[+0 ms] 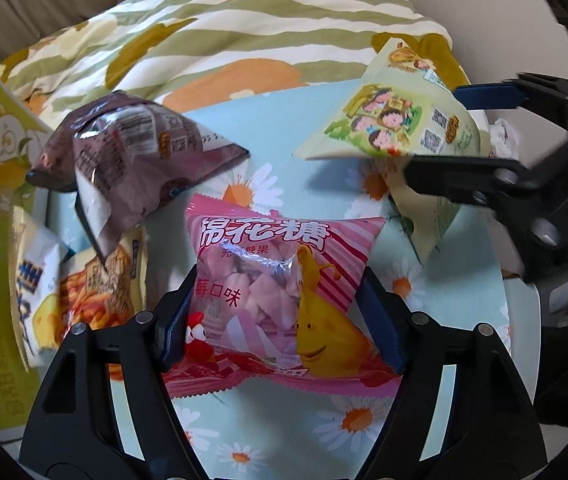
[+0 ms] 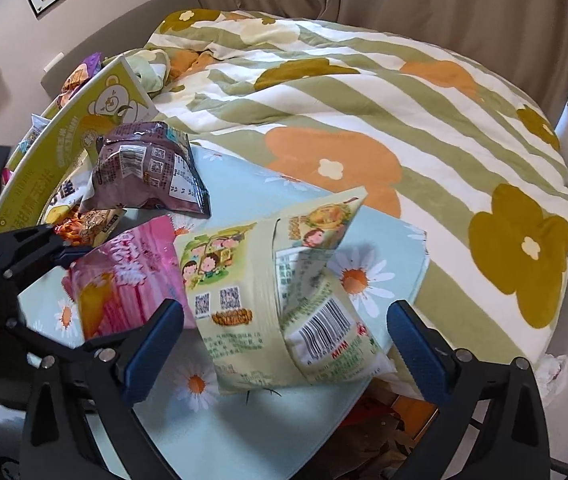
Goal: Organize snacks
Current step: 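Grasp the pink marshmallow bag with the left tool while the right tool grasps the pale green bag, then lower both bags into the box and open both tools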
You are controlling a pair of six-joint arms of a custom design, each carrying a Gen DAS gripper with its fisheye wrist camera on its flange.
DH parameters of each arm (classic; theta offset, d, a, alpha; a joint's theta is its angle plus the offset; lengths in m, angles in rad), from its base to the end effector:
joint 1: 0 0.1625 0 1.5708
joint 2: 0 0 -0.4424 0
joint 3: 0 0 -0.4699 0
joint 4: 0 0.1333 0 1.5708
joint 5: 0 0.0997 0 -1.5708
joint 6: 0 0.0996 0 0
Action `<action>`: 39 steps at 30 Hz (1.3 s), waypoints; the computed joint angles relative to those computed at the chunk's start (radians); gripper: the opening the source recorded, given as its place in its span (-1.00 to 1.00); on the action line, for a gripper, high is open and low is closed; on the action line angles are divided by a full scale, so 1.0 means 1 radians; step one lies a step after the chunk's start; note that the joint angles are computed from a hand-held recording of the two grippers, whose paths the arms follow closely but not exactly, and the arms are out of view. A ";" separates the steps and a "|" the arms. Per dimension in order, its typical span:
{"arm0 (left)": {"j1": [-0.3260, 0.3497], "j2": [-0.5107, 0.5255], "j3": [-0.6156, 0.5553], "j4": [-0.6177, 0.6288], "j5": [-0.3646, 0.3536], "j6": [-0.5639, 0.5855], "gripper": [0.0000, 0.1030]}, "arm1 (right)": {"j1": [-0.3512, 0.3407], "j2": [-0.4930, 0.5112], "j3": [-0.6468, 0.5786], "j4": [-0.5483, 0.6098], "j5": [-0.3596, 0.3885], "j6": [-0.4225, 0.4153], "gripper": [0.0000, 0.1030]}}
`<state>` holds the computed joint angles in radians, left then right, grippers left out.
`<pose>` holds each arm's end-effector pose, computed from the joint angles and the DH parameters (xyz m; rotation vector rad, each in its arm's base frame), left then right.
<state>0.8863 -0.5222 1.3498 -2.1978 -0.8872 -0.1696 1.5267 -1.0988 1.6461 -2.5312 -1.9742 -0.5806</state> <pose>-0.3435 -0.7312 -0.0584 0.7048 2.3343 -0.1359 0.0619 -0.7339 0.2681 0.5846 -2.5493 0.3568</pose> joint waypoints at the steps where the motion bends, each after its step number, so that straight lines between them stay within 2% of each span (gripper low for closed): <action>1: 0.000 -0.005 0.007 0.001 0.000 -0.006 0.38 | -0.001 0.004 -0.004 0.007 0.000 0.001 0.88; 6: 0.000 -0.023 0.037 -0.004 0.000 -0.025 0.38 | -0.006 0.028 -0.023 0.046 -0.003 0.022 0.36; 14: -0.010 -0.052 0.062 -0.027 0.007 -0.018 0.38 | -0.004 0.000 0.017 0.009 0.013 0.028 0.02; 21: -0.039 -0.121 0.104 -0.069 0.003 -0.011 0.38 | 0.022 -0.057 0.042 0.004 0.041 0.114 -0.01; 29: -0.074 -0.244 0.155 -0.118 0.018 -0.013 0.38 | 0.113 -0.120 0.062 0.020 0.019 0.187 -0.01; 35: -0.079 -0.350 0.188 -0.175 0.072 0.003 0.38 | 0.202 -0.107 0.034 0.016 0.016 0.211 -0.01; 39: -0.060 -0.406 0.182 -0.187 0.112 0.022 0.38 | 0.261 -0.055 -0.012 0.015 0.018 0.211 -0.01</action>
<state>0.8265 -0.9279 1.5323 -2.3850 -0.7755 -0.1474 1.7874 -1.1542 1.6343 -2.5158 -1.9564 -0.3691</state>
